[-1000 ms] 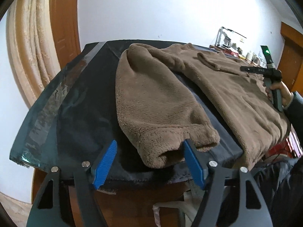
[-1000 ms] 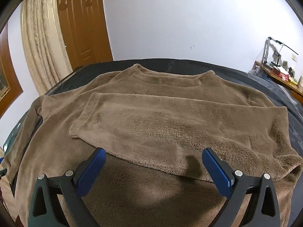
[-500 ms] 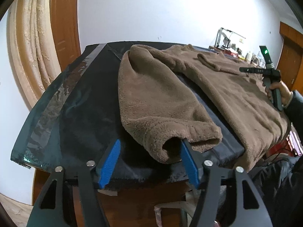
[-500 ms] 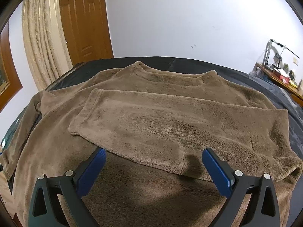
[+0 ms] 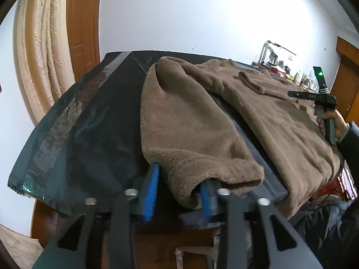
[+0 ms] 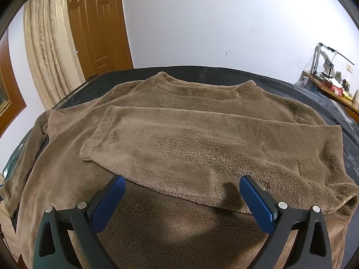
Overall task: Fold clothes
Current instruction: 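Close the left gripper on the sleeve cuff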
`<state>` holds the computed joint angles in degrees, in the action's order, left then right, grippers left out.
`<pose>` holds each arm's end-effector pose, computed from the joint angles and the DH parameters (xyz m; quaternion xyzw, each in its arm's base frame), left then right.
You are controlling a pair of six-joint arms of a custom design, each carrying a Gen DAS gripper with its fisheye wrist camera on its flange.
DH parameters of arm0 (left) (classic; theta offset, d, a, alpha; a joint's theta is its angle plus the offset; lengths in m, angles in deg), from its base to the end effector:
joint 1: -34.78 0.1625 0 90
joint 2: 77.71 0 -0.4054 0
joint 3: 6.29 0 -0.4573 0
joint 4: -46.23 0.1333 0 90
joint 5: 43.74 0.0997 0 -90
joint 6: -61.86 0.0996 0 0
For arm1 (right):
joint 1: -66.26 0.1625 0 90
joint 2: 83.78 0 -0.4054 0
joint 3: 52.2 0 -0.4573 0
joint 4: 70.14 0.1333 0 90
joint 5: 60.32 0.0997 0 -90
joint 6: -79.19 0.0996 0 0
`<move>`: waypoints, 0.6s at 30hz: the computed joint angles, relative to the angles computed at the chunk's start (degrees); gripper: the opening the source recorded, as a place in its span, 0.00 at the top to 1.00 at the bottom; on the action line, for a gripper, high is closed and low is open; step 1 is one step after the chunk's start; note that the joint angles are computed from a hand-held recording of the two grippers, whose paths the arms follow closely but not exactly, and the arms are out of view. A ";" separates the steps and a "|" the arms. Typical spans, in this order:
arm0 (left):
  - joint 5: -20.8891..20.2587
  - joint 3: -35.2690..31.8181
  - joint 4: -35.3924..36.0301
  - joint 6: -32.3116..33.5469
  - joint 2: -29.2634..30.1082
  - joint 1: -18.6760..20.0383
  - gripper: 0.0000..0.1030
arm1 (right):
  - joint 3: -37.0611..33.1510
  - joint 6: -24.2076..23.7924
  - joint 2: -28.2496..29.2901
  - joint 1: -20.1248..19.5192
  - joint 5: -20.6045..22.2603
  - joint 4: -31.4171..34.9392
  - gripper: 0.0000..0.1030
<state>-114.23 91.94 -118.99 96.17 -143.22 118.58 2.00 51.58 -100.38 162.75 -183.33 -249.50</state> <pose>0.0911 -0.7037 0.2824 0.2604 0.8830 -0.3082 0.2399 0.1778 -0.8636 0.0259 0.1344 -0.8611 0.3646 0.3280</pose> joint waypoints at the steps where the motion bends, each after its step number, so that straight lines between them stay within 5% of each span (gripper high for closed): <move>1: 0.34 -0.42 -0.39 -1.12 0.21 0.02 0.84 | 0.00 -0.09 0.01 0.00 -0.01 -0.04 0.00; 11: -1.11 -7.34 -10.52 -16.36 -2.03 3.43 0.94 | -0.13 -0.10 0.10 0.03 -0.10 0.24 0.00; 18: -3.41 -19.93 -1.99 -24.49 1.33 4.95 0.94 | -0.27 -0.40 0.19 0.04 -0.07 0.40 0.00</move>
